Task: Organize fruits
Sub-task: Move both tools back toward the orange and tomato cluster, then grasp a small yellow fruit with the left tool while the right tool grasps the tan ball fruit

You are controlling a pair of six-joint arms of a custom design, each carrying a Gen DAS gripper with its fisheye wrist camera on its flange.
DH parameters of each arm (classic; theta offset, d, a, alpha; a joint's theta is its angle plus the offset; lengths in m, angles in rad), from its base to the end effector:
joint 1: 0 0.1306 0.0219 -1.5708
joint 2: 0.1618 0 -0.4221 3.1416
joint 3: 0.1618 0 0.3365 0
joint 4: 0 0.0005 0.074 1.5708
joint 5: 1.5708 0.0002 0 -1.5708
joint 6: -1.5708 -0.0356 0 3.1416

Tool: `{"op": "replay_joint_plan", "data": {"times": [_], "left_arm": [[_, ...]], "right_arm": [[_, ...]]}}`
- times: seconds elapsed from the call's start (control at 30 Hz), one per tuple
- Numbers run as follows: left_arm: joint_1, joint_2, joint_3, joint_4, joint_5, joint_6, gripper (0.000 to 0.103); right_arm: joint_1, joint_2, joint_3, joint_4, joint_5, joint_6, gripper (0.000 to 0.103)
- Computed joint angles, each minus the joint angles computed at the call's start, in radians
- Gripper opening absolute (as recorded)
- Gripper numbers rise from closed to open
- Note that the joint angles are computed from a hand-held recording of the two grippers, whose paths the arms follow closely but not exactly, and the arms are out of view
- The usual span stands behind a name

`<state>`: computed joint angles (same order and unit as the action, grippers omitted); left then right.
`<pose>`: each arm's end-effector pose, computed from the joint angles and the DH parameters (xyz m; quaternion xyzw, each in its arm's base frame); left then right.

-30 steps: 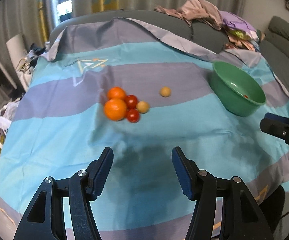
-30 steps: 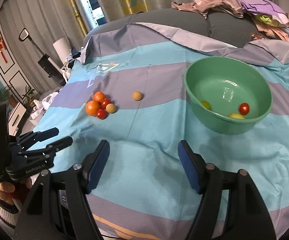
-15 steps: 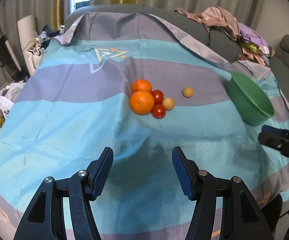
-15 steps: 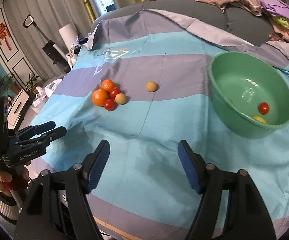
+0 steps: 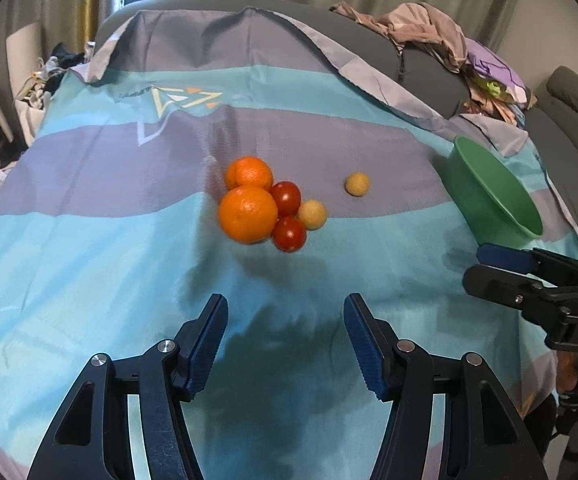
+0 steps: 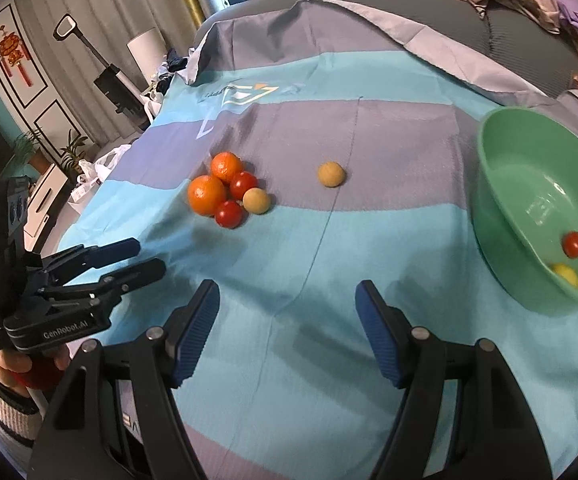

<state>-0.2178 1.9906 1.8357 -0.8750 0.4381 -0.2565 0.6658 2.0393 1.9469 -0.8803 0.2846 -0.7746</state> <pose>0.6223 -0.1537 0.3402 0.2774 0.9007 -0.2043 0.2648 0.5306 0.4034 0.3510 0.0932 0.9423 0.0905 0.3086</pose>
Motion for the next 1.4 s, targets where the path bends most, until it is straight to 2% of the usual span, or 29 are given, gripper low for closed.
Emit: {"op": "replay_joint_plan", "data": {"times": [0.23, 0.37, 0.57, 0.77, 0.83, 0.87, 0.93, 1.0, 1.07, 1.13, 1.3, 1.4], "left_arm": [[-0.024, 0.072, 0.102, -0.051, 0.002, 0.015, 0.058], [-0.036, 0.121, 0.172, -0.094, -0.003, 0.030, 0.052], [-0.047, 0.160, 0.224, -0.115, -0.013, 0.051, 0.046], [-0.053, 0.143, 0.199, -0.097, -0.015, 0.054, 0.045], [-0.055, 0.113, 0.155, -0.044, -0.022, 0.049, 0.045], [-0.055, 0.100, 0.141, -0.020, -0.001, 0.034, 0.045], [-0.058, 0.100, 0.146, -0.008, 0.018, 0.004, 0.045], [-0.068, 0.129, 0.195, -0.039, -0.004, -0.010, 0.045], [-0.075, 0.169, 0.261, -0.089, -0.002, -0.017, 0.038], [-0.080, 0.198, 0.312, -0.130, 0.003, -0.022, 0.037], [-0.101, 0.241, 0.394, -0.195, -0.062, -0.051, 0.037], [-0.108, 0.249, 0.403, -0.193, -0.097, -0.064, 0.037]], "right_arm": [[-0.046, 0.026, 0.014, 0.029, -0.048, 0.011, 0.070], [-0.070, 0.032, 0.005, 0.045, -0.074, 0.006, 0.070], [-0.089, 0.035, -0.008, 0.061, -0.092, 0.014, 0.070], [-0.097, 0.026, -0.027, 0.085, -0.091, 0.015, 0.070], [-0.100, 0.021, -0.037, 0.095, -0.091, 0.015, 0.070], [-0.102, 0.019, -0.040, 0.099, -0.092, 0.017, 0.070], [-0.104, 0.018, -0.043, 0.101, -0.091, 0.020, 0.070], [-0.108, 0.020, -0.043, 0.102, -0.091, 0.020, 0.070], [-0.110, 0.019, -0.045, 0.108, -0.090, 0.023, 0.070], [-0.113, 0.021, -0.040, 0.104, -0.088, 0.028, 0.070], [-0.123, 0.040, -0.004, 0.083, -0.094, 0.063, 0.070], [-0.134, 0.059, 0.024, 0.075, -0.108, 0.074, 0.069]]}}
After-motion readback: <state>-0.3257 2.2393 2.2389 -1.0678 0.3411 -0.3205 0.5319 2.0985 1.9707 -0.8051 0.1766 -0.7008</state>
